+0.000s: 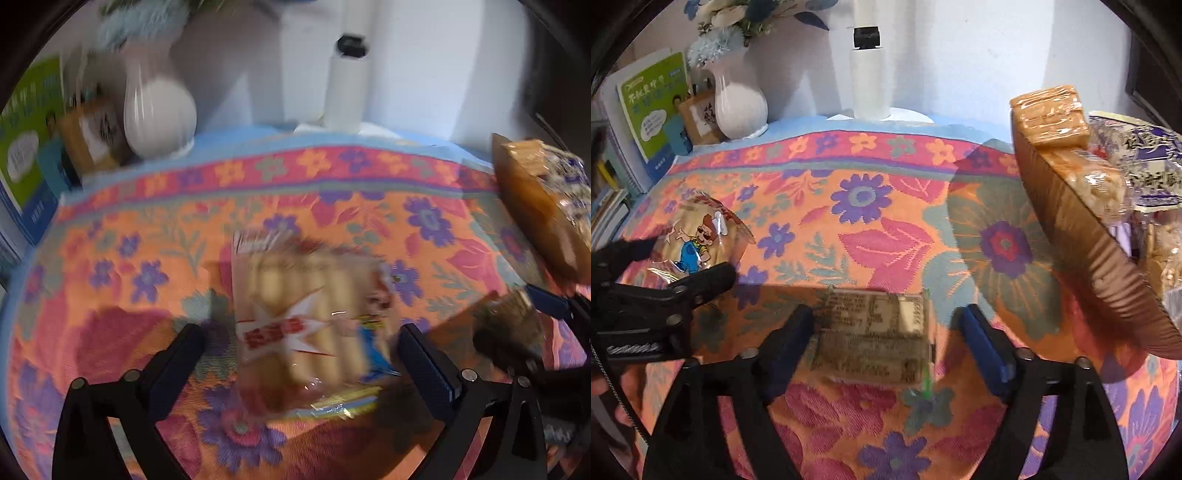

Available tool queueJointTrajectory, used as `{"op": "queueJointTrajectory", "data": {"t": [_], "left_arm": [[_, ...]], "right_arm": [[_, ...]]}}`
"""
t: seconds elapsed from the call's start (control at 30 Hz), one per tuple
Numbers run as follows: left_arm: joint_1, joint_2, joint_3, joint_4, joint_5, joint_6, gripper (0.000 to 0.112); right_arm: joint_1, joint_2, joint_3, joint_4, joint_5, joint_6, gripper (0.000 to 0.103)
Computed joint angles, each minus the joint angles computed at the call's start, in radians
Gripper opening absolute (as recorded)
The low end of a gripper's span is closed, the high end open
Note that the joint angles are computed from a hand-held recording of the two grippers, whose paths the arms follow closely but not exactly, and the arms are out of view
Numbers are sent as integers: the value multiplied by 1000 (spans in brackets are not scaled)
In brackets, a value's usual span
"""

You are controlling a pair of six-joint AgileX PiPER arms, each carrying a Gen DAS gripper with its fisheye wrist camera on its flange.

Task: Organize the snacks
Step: 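Grasp the cartoon-printed biscuit-stick bag with the left tool while the right tool grasps the beige cracker pack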

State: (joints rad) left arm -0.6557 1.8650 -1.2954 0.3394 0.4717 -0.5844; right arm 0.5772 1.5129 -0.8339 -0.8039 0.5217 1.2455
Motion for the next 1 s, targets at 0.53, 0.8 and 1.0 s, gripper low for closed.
{"op": "queueJointTrajectory", "data": {"t": [0.53,0.8,1.0], "left_arm": [[-11,9,-13,51,26,-36,103],[-52,-41,58,204,-46,-141,65],[-46,-38,52,217,-41,-172,65]], "right_arm": [[9,52,-42,24,21,-53,103],[9,-35,56,-121,-76,118,50],[-44,-107,136,-203,-246,196,50]]}}
